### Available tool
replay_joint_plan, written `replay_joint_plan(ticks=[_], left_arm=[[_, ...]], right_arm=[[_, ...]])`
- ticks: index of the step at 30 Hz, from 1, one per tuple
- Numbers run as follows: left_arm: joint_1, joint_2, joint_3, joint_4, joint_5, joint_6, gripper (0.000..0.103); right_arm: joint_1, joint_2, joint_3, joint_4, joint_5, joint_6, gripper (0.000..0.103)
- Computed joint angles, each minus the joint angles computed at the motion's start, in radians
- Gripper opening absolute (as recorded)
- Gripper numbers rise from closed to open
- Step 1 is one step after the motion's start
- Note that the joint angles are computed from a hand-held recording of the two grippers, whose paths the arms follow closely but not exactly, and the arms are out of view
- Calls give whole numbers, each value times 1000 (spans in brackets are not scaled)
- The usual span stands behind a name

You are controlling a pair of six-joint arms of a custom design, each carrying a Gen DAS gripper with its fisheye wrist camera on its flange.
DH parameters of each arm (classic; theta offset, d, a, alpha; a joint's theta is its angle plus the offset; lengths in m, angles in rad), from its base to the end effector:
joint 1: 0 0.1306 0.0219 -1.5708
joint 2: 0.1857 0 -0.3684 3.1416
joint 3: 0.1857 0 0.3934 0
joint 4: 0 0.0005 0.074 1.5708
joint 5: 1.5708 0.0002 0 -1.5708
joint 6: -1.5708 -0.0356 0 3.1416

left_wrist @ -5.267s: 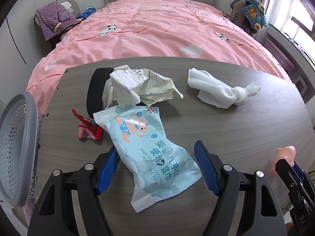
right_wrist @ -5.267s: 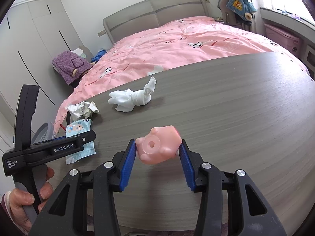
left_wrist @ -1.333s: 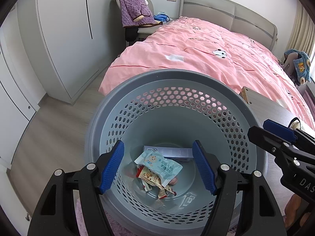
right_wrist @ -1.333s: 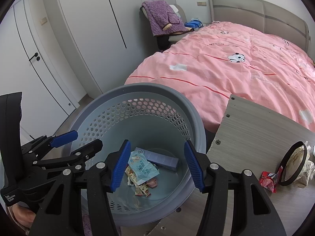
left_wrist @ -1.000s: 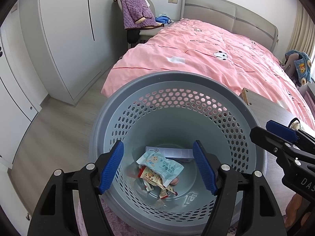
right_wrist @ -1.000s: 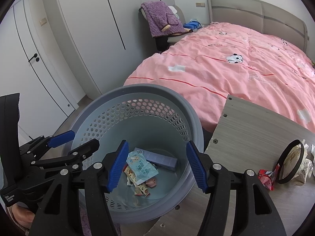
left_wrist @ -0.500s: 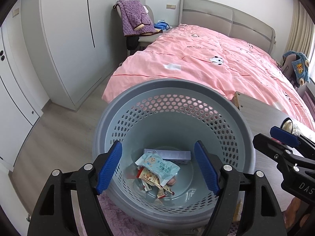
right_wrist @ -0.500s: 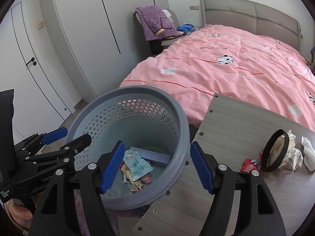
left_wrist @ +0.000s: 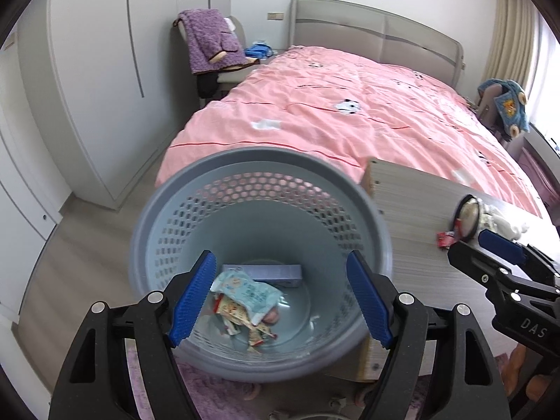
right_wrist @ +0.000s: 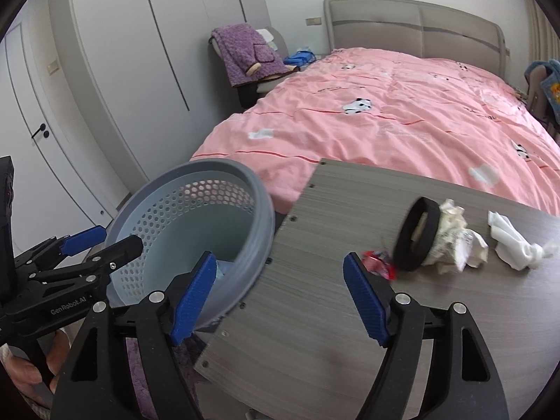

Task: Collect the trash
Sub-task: 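Move both tools from the basket back over the table, then grasp the white sock bundle with the right tool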

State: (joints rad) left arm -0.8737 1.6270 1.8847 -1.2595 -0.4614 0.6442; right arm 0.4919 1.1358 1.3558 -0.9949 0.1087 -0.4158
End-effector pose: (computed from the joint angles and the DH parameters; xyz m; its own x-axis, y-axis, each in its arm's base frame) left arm 0.3632 -0.4099 0.4992 -0.7523 0.0608 -0.6560 0.1010 0.9946 -0.0237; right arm 0.3484 0.1817 0.4968 -0.7262 0.0664 -0.6843 -0.1179 0.9685 0.2192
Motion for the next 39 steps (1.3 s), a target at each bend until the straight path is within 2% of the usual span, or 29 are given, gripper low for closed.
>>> replay_joint_plan(ticks=[11,25,34,39], left_arm=[[-56,102,135,-30,34,-37,74],[-113,290,406,-151,40,-70,74],[-131,471,694,-270,49,-85,74],[-136,619,953,-392,48,-79,74]], right_arm=[[-97,-139,-123,-34,5,-29,77],[-294,-274,-244,-46,-70,-16,77],[-474,-289,-246,-48,-128,71,77],[-564,-249,-211,-31,-180,161,77]])
